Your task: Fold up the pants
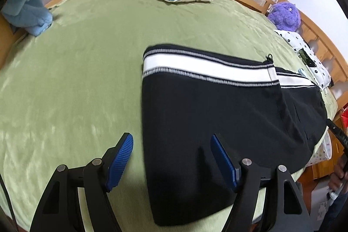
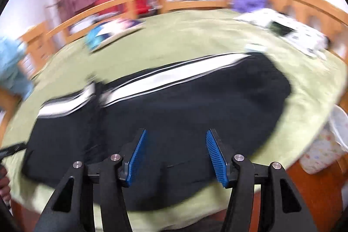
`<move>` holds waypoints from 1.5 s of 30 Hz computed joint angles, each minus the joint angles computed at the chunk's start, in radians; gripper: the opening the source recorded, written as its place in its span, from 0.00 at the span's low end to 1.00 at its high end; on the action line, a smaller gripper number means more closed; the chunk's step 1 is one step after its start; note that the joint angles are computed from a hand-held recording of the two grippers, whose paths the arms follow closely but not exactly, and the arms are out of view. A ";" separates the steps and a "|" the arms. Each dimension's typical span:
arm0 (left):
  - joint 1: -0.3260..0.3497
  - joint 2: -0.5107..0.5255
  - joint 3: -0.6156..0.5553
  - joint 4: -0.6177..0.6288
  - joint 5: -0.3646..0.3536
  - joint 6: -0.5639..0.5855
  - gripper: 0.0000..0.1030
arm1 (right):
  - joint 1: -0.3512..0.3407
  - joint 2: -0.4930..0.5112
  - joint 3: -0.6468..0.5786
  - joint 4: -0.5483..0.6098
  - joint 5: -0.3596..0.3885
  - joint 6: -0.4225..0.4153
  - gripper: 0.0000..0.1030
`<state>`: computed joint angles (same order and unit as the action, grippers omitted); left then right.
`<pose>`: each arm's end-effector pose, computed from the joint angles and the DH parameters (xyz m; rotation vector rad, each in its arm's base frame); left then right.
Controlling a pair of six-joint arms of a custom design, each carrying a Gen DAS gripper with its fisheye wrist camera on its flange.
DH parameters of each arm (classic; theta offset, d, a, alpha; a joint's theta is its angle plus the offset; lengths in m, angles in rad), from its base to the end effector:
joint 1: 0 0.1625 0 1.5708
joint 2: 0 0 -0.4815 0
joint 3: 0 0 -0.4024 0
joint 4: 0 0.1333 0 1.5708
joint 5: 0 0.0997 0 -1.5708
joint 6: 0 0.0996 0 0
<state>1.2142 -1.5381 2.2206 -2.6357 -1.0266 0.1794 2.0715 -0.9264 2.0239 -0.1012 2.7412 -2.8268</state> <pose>0.0153 -0.4884 0.3481 0.5487 2.5240 -0.5610 0.2333 -0.3398 0.1025 -0.2072 -2.0574 1.0836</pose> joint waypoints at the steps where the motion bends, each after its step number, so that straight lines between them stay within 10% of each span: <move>1: 0.001 0.008 -0.005 -0.011 -0.006 0.010 0.68 | -0.015 -0.018 0.005 0.027 0.005 0.040 0.55; 11: 0.065 0.104 -0.102 0.064 -0.085 -0.016 0.68 | -0.259 -0.275 0.185 -0.138 -0.191 0.063 0.62; 27: 0.175 0.244 -0.240 0.076 -0.275 0.048 0.68 | -0.508 -0.321 0.185 -0.255 -0.487 -0.079 0.72; 29: 0.173 0.254 -0.246 0.072 -0.274 0.051 0.63 | -0.492 -0.290 0.141 -0.227 -0.434 -0.078 0.71; 33: 0.180 0.245 -0.258 0.083 -0.317 0.036 0.22 | -0.439 -0.254 0.092 -0.187 -0.386 -0.060 0.17; 41: 0.100 0.130 -0.213 0.000 -0.304 0.129 0.10 | -0.169 -0.173 -0.073 -0.109 -0.161 -0.090 0.14; 45: 0.077 0.081 -0.244 0.007 -0.258 0.148 0.10 | -0.076 -0.162 -0.128 -0.131 -0.190 -0.160 0.14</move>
